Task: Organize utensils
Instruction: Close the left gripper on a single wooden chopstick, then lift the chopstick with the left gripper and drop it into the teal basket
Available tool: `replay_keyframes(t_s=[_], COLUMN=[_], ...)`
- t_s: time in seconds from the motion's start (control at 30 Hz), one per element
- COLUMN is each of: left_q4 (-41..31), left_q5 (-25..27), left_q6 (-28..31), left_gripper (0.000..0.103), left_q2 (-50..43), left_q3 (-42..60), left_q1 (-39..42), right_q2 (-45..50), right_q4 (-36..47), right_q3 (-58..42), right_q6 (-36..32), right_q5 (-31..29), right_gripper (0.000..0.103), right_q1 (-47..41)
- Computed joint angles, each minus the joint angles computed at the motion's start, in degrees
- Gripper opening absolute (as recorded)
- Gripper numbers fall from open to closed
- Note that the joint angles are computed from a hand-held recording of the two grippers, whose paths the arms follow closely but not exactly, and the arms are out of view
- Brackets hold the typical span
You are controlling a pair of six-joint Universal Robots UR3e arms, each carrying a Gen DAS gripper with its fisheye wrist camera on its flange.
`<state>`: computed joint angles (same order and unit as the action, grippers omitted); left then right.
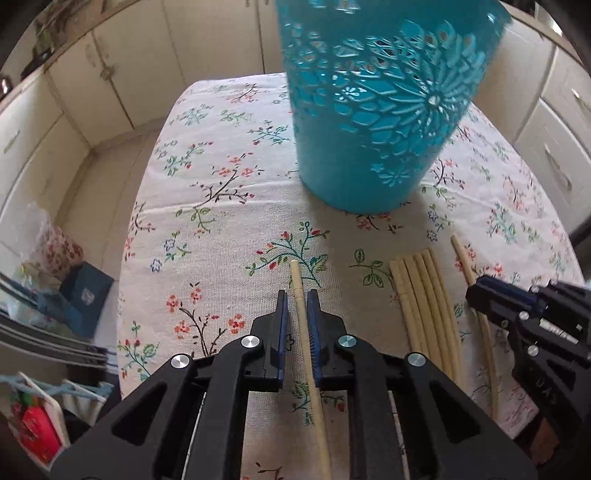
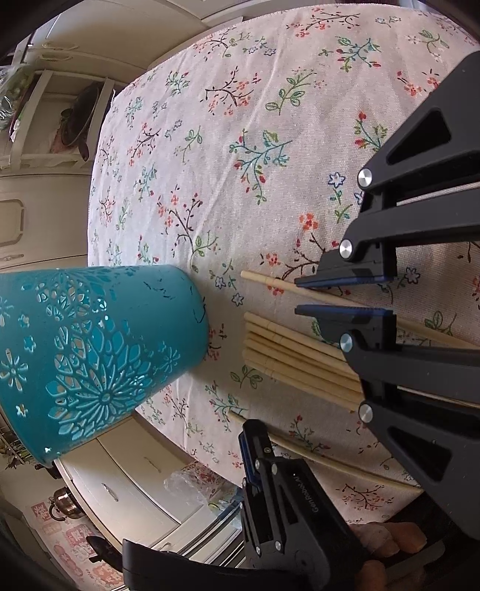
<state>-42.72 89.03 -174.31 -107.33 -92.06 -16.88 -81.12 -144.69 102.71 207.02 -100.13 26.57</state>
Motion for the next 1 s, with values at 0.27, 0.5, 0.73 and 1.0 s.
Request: replay_keyframes(t_s=[0.27, 0.5, 0.73, 1.0], left_q4=[0.0, -0.2, 5.2, 12.0], left_q5=[-4.3, -21.9, -29.0, -15.9], left_q6=[1.0, -0.5, -10.2, -21.3], left_gripper=[0.004, 0.005, 0.005, 0.005], left_q2=[2.2, 16.9, 13.4, -7.3], left_q3=[-1.9, -6.8, 9.4, 40.4], left_q1=[2.1, 12.5, 14.9, 6.5], right_q2=[0.3, 0.3, -0.6, -1.6], right_q4=[-0.7, -0.5, -1.5, -3.6], right_q3=[0.1, 0.0, 1.2, 3.2], right_q6=[-0.1, 0.8, 1.3, 1.2], right_q5=[-0.4, -0.5, 0.6, 1.8], right_gripper=[0.010, 0.010, 0.010, 0.010], right_q1=[0.1, 0.3, -0.4, -1.6])
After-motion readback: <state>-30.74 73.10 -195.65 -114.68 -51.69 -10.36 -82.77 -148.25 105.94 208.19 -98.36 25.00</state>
